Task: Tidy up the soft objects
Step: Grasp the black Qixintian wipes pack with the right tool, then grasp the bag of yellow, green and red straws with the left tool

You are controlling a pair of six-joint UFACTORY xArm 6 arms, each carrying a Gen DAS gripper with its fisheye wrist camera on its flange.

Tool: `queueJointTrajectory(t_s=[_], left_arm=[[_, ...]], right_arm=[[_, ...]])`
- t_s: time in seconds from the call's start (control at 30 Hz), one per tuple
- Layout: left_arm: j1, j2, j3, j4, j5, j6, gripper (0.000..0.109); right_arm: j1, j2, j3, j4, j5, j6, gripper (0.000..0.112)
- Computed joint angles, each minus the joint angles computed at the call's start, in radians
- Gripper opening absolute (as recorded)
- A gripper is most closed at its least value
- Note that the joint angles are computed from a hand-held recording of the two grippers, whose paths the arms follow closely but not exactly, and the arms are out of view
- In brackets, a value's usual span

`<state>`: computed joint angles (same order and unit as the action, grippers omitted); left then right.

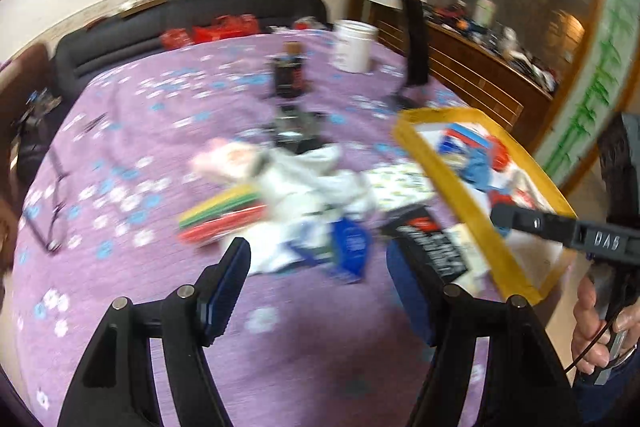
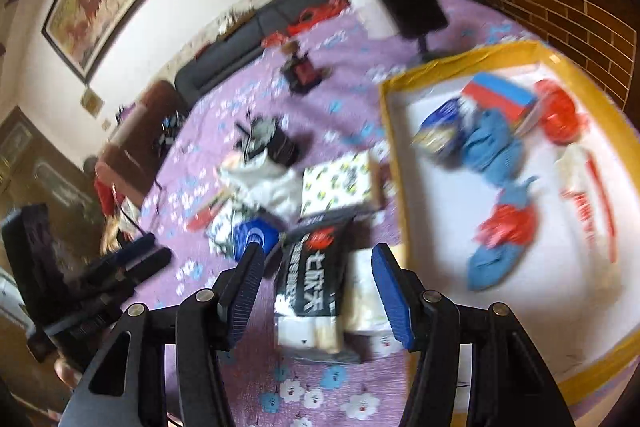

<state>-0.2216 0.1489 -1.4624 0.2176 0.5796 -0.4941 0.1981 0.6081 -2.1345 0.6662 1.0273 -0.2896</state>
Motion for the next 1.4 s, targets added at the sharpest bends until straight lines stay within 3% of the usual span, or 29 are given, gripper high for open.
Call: queueJointTrajectory(t_s=[0.13, 0.4, 0.5, 0.53, 0.6, 0.67, 0.73, 0.87, 1.0, 1.1, 1.2, 1.33, 1.4], left_arm=[[0.059, -0.064, 0.099, -0.007, -0.034, -0.02, 0.07], [0.122, -0.106, 0.181, -0.078, -0.063, 0.031, 0.07], [0.128, -0.092, 0.16, -0.071, -0.031, 0.029, 0.078], [0.128, -0.086, 0.149, -0.054, -0.018, 0.02, 0.079], [0.127, -0.065, 0.11, -0.009, 0.024, 0.006, 0.079], [0.127, -0.031, 0.058, 0.008, 0.051, 0.039, 0.083], [0.129, 0.026, -0.018, 0.021, 0.077, 0.09, 0.088], [0.146, 0.179, -0.218, -0.07, 0.133, 0.283, 0.088], [0.2, 0.393, -0.522, -0.391, 0.322, 0.524, 0.088], [0.229, 0.481, -0.632, -0.521, 0.406, 0.563, 0.088], [0.225, 0.463, -0.582, -0.537, 0.407, 0.571, 0.088], [0.201, 0.29, -0.347, -0.611, 0.371, 0.688, 0.088], [0.17, 0.19, -0.213, -0.587, 0.323, 0.721, 0.088]], right_arm=[[0.057, -0.006, 0.027, -0.093, -0.016, -0.008, 0.061], [0.143, -0.011, 0.104, -0.411, -0.13, 0.1, 0.061], [0.163, -0.05, 0.19, -0.495, -0.206, 0.104, 0.056], [0.166, -0.066, 0.221, -0.492, -0.235, 0.1, 0.05], [0.17, -0.097, 0.27, -0.471, -0.267, 0.067, 0.048], [0.17, -0.138, 0.322, -0.343, -0.278, -0.032, 0.048], [0.174, -0.173, 0.37, -0.291, -0.291, -0.077, 0.048], [0.171, -0.175, 0.392, -0.256, -0.29, -0.062, 0.048], [0.15, -0.164, 0.374, -0.196, -0.25, -0.065, 0.048], [0.148, -0.169, 0.38, -0.193, -0.249, -0.063, 0.049], [0.145, -0.17, 0.383, -0.175, -0.248, -0.072, 0.049], [0.136, -0.163, 0.373, -0.146, -0.237, -0.089, 0.049], [0.131, -0.162, 0.372, -0.129, -0.232, -0.096, 0.049]])
